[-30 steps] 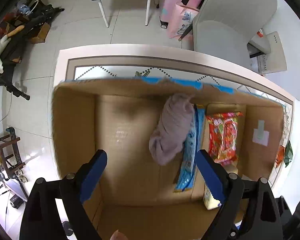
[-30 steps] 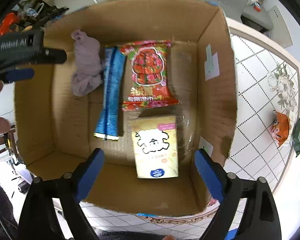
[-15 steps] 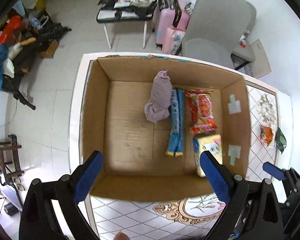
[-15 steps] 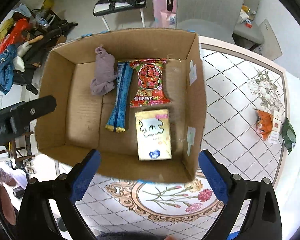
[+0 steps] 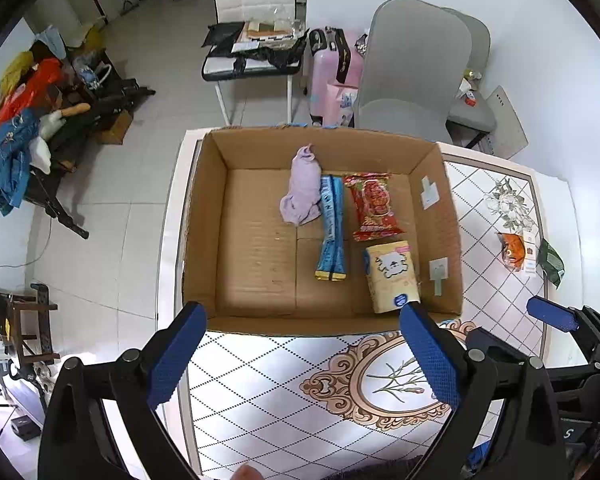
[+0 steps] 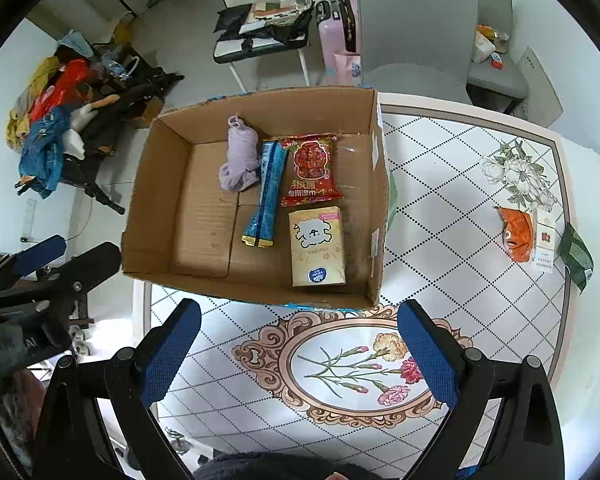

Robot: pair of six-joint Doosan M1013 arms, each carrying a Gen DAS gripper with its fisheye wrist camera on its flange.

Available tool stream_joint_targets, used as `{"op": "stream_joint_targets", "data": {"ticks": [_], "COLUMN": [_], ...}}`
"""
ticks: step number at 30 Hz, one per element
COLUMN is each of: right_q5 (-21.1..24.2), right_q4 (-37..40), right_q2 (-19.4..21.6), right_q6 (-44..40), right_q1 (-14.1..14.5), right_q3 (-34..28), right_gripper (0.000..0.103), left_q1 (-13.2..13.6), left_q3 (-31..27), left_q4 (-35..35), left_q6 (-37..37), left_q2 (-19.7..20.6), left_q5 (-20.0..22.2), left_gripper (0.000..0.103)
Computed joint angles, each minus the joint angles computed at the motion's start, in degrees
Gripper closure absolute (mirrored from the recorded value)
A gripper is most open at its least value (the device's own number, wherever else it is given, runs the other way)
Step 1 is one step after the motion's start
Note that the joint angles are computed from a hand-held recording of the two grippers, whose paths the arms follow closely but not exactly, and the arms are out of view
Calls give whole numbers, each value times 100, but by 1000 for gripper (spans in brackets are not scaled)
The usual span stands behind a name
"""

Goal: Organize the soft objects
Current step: 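Grasp the orange snack bag with the left tool while the right tool grasps the green snack bag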

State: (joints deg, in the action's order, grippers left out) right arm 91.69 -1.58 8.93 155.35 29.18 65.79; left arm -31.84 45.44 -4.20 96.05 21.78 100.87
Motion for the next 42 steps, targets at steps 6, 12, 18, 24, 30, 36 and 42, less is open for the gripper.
{"op": "stream_joint_targets", "data": {"ticks": [6, 12, 18, 24, 30, 36, 42], "right_q5": [-172, 228, 855, 1046, 1329, 1018, 813], "right_q4": [-153, -365, -231, 63, -264, -502, 341], "right_q2": [-531, -1523, -2565, -3164, -2968, -2609, -2560], "right_q6": [282, 902, 1009, -605, -2836, -4304, -3988], "right_q1": [-78, -406, -1332, -2858, -3673, -3779, -4503], "right_q3": [485, 1439, 2540, 3423, 4028, 4407, 4567], "right_gripper": [3, 3, 3, 3, 3, 3, 23], "left_q1": [-339, -981, -1735, -2273, -2560, -2607, -2599], "left_q3": [-144, -318, -632, -899, -952, -826, -737], "left_q4": [-241, -684, -1194, -1179, -888, -805, -790], "left_q6": [-248, -497, -830, -1020, -1108, -1322, -1421], "left_q2": [-42, 207, 881, 1480, 1846, 1988, 2025], "left_q5": [-78, 158, 797, 1269, 1543, 1610, 1600], "left_gripper": [4, 4, 4, 4, 4, 4, 4]}}
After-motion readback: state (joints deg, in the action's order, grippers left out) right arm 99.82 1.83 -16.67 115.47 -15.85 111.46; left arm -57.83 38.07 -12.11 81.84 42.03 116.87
